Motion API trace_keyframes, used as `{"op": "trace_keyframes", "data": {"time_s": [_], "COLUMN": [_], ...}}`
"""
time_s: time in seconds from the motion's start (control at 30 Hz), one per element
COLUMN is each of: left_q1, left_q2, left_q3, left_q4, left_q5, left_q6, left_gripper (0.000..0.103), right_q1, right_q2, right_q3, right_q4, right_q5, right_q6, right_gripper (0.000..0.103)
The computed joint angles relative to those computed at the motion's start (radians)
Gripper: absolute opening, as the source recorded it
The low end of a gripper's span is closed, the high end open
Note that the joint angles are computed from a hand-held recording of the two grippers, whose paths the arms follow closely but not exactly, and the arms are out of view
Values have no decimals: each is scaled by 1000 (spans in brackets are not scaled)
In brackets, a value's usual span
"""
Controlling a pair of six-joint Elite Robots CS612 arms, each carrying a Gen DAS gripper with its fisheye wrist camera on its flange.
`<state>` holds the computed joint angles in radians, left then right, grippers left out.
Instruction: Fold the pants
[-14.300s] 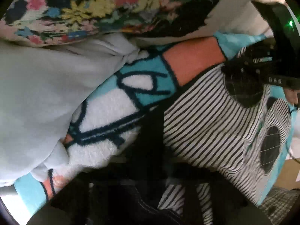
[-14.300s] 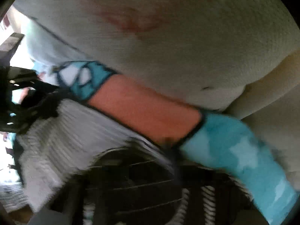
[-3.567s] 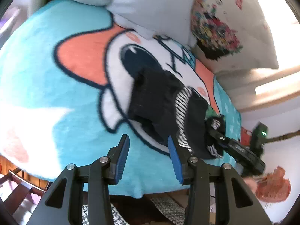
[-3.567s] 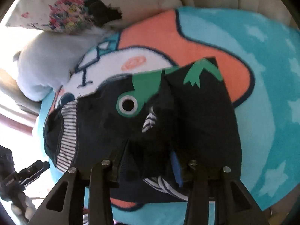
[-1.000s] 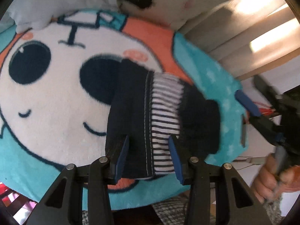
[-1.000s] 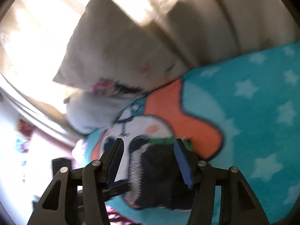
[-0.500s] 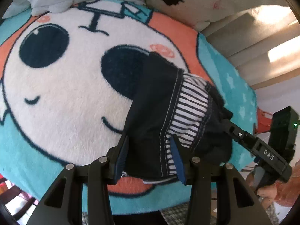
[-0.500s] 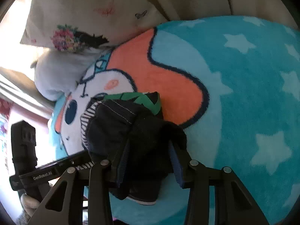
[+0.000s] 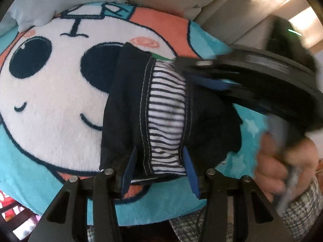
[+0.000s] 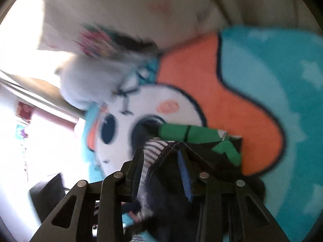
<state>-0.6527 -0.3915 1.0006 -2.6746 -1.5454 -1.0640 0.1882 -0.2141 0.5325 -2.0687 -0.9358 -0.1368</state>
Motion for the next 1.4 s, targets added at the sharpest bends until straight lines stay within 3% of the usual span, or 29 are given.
{"op": "trace_keyframes", "data": {"time_s": [0.07, 0.17, 0.33, 0.47, 0.57, 0.63, 0.7, 0.73, 0.8, 0.87, 1.03, 1.23, 1.4], "left_q1": [-3, -7, -9, 3, 3, 3, -1, -4, -9, -16, -26, -39, -66], "left_q2": [-6, -25, -63, -48, -46, -51, -66, -75, -84, -97, -108, -124, -139], "left_q3": [10, 41, 110, 102, 91, 88, 100, 106, 104, 114, 121, 124, 100], "left_q4": [-7, -21, -86, -57, -32, -28, -46, -49, -36, -23, 7, 63, 233], "left_q5": [7, -3, 21, -33, -37, -24, -1, 18, 59, 106, 165, 263, 455], "left_q6": [-2, -1, -17, -59, -57, -57, -56, -55, -50, -46, -44, -39, -55], "left_gripper": [46, 46, 47, 47, 47, 47, 47, 47, 47, 47, 50, 50, 50], "right_q1": [11, 23, -5, -28, -19, -27, -42, -50, -52, -58, -83, -81, -76], "right_q2": [53, 54, -85, -192, -197, -191, -206, -219, -236, -248, -242, -238, -236], "right_q3": [-84, -95, 150, 375, 408, 411, 433, 456, 482, 508, 542, 541, 536], "right_q4": [16, -30, -216, -316, -271, -285, -325, -378, -437, -492, -528, -517, -513], "right_q5": [-52, -124, -41, -2, -90, -60, 1, 28, -7, -42, -29, -45, -41], "right_q6": [34, 18, 41, 15, -36, 5, 70, 86, 88, 127, 285, 278, 247], "right_gripper": [30, 31, 31, 31, 32, 32, 38, 50, 58, 58, 59, 62, 64]}}
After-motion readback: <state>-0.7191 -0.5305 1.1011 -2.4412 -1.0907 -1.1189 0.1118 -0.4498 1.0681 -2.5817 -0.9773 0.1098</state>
